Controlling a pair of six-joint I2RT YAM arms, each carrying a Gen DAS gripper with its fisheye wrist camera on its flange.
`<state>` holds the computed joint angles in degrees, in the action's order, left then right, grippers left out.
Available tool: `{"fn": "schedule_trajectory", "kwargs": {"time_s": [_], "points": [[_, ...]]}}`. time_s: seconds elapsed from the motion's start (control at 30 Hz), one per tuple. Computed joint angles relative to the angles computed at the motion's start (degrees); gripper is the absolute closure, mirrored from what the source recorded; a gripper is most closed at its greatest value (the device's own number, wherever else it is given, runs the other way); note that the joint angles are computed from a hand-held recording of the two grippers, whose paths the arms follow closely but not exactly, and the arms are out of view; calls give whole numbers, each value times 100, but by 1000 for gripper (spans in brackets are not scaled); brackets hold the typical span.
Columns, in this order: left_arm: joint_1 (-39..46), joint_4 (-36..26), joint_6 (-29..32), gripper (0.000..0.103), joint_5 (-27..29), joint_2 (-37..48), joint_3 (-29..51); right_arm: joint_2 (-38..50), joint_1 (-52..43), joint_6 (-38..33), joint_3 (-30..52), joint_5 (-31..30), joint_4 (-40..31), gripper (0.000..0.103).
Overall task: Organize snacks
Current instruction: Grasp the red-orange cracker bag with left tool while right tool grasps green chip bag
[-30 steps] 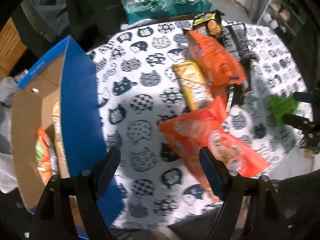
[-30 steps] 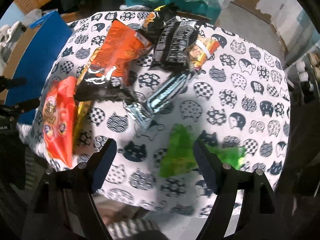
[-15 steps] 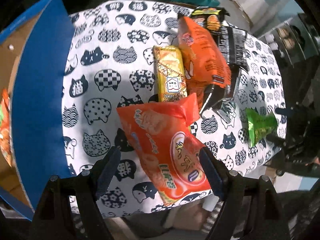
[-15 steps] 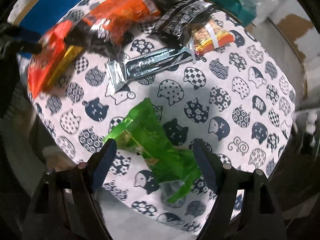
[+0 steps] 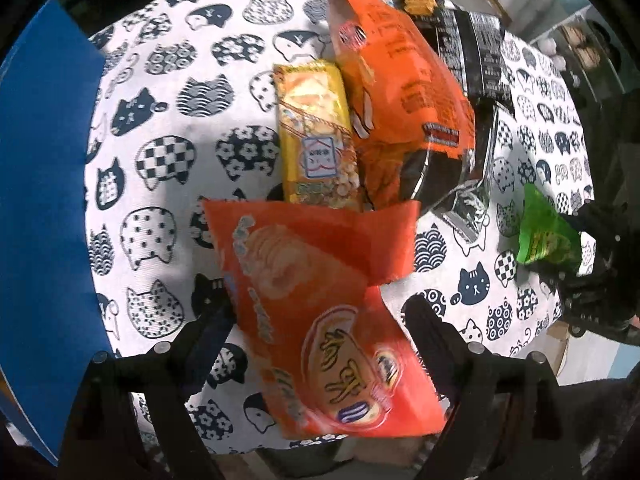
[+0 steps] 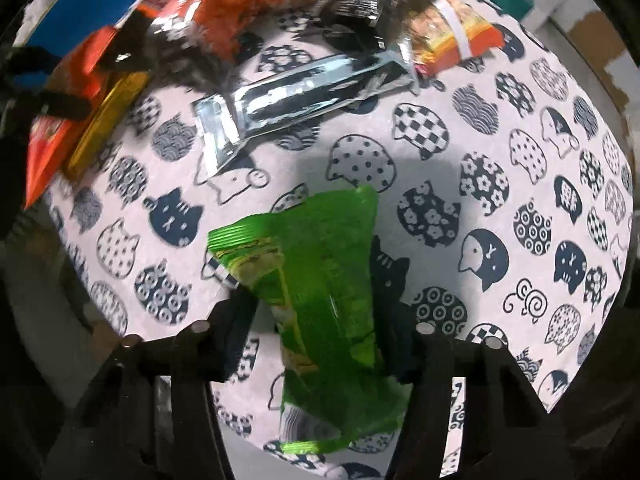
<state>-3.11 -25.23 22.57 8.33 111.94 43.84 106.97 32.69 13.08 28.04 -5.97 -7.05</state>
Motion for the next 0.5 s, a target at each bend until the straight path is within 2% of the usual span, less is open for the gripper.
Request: {"fn": "schedule_trajectory", "kwargs": {"time_s": [0.1, 0.13, 0.23, 0.3, 0.43, 0.5], "points": [[-178, 127, -87, 15, -137, 177, -16, 44, 44, 264, -80, 63, 190, 53], [-215, 159, -97, 15, -147, 230, -19, 47, 56, 382, -118, 59, 258, 61], [-205, 209, -44, 16, -55, 356, -9, 105, 102, 812, -97, 125, 365, 64], [-170, 261, 13, 23, 18, 340, -48, 93, -46, 921, -30, 157, 368, 69], [-41, 366, 245, 36, 46, 148, -233, -10, -118, 1466, 104, 165, 475, 71], [68, 300, 404, 39, 108, 22, -275, -239, -118, 1711, 112, 213, 441, 71]]}}
